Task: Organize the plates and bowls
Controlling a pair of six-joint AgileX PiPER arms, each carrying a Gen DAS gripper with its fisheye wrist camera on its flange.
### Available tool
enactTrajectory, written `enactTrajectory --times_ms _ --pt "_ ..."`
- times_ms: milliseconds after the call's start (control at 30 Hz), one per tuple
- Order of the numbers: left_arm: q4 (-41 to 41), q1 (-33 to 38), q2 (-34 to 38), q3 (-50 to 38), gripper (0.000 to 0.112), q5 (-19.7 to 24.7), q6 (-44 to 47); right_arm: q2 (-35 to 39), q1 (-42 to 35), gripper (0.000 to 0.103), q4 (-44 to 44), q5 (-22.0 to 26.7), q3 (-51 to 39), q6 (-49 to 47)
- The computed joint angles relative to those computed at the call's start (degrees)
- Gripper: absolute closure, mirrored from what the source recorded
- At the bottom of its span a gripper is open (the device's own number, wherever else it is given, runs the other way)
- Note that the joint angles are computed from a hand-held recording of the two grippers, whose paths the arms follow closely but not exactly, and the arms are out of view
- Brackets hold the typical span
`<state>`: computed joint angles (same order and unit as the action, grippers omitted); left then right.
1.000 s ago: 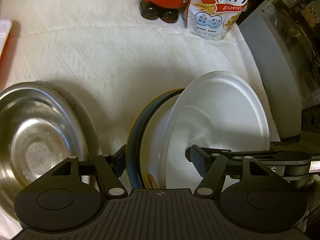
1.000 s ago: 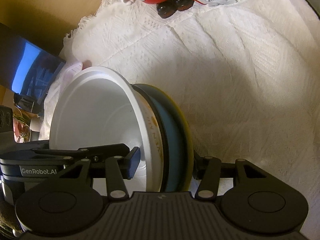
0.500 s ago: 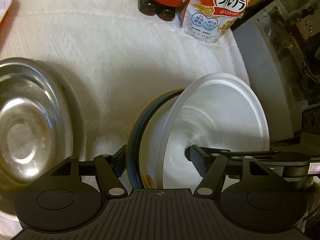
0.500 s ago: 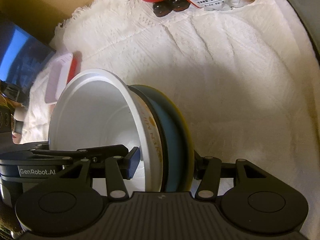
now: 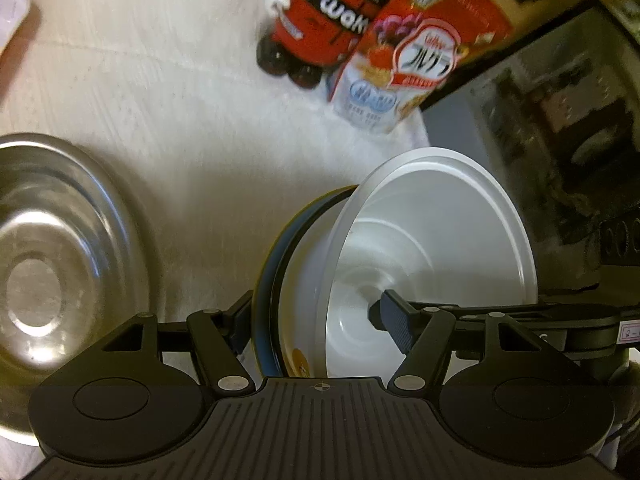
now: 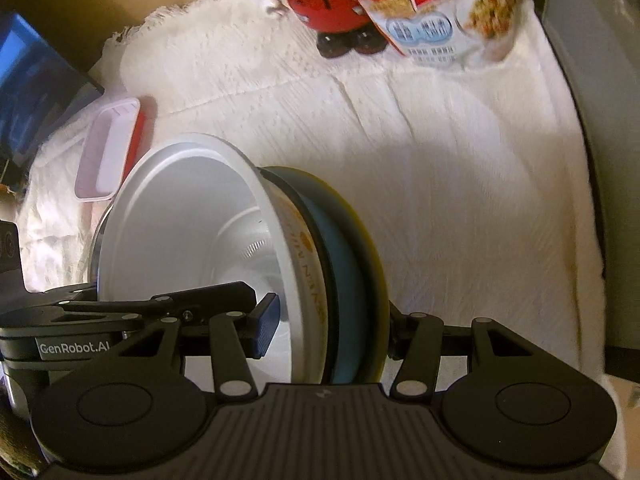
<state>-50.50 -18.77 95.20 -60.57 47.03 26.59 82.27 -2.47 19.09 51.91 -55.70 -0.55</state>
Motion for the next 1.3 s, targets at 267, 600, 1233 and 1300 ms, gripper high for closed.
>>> enactTrajectory --times_ms 267,600,1233,1300 --pt "-2.3 9.4 -5.5 1.0 0.042 5.1 4.8 2.3 10.8 0.05 -7.9 4.9 -11.9 11.7" --pt "-1.1 24.5 -8.4 0.4 0.042 11.4 10.1 12.7 22.8 0.05 -9.9 7.7 -26.8 17.9" --pt "8.7 30.7 1.8 -3.4 0.05 7.9 14.6 34.6 28.6 0.043 -7.7 7.5 -40.2 24.1" --pt "8.4 31.6 2.9 -4.7 0.05 9.6 15.8 34.3 28.2 0.037 -6.1 6.5 -39.4 22.7"
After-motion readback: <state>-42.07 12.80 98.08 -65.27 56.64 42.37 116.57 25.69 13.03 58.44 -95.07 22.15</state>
